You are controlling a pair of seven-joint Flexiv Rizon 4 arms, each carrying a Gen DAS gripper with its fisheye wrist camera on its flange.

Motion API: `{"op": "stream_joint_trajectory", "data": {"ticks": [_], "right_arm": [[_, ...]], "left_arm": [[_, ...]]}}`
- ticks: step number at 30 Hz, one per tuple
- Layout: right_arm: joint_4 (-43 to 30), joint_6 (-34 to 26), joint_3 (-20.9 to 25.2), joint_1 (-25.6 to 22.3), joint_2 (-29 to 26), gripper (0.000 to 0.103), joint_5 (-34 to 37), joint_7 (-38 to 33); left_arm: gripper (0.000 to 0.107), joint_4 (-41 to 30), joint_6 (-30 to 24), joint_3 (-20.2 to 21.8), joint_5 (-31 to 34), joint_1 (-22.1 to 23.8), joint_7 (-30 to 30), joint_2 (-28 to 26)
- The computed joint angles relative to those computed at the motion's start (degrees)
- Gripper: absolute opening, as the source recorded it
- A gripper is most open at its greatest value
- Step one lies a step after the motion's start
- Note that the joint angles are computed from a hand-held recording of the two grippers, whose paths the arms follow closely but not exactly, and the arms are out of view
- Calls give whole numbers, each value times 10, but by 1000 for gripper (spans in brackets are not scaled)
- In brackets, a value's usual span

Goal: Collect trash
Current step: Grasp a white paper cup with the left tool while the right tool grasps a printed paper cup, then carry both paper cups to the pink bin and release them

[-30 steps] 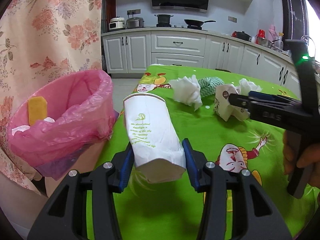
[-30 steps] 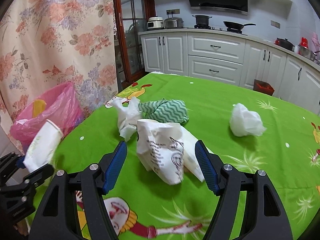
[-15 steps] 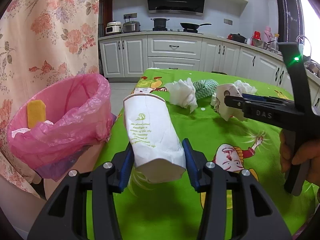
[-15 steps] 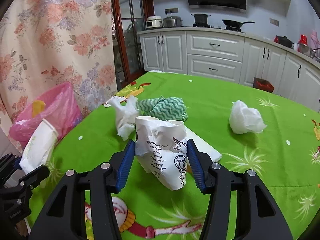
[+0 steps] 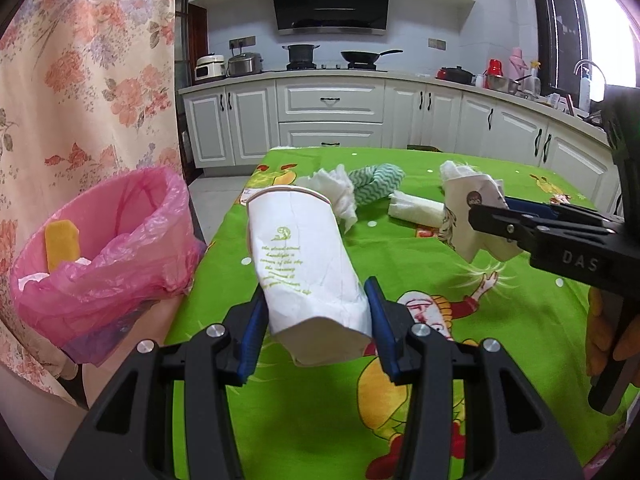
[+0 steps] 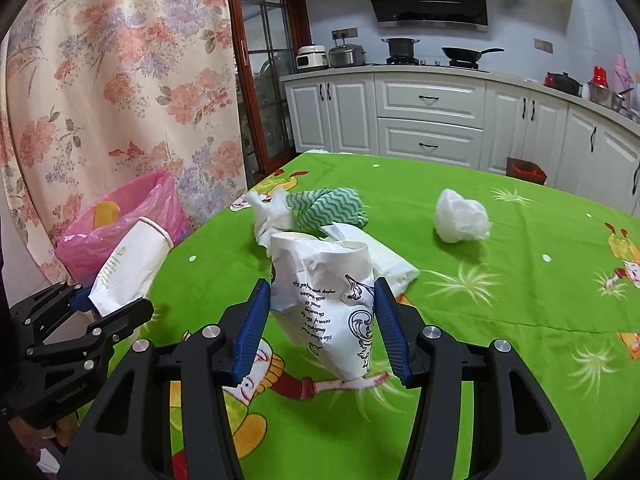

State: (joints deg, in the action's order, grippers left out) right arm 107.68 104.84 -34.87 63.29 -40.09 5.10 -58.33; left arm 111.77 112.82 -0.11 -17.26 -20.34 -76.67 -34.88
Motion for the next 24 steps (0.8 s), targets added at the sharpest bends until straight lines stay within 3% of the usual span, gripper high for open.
{"op": "stream_joint_trajectory", "data": {"ticks": [11,24], "right_arm": [[41,18,-41,59,11,50,31,-33],[42,32,-80,108,21,50,63,-68]], "left_arm": [[46,15,27,-11,8,-2,-7,16],[46,44,74,-36,37,37,-41,58]]}}
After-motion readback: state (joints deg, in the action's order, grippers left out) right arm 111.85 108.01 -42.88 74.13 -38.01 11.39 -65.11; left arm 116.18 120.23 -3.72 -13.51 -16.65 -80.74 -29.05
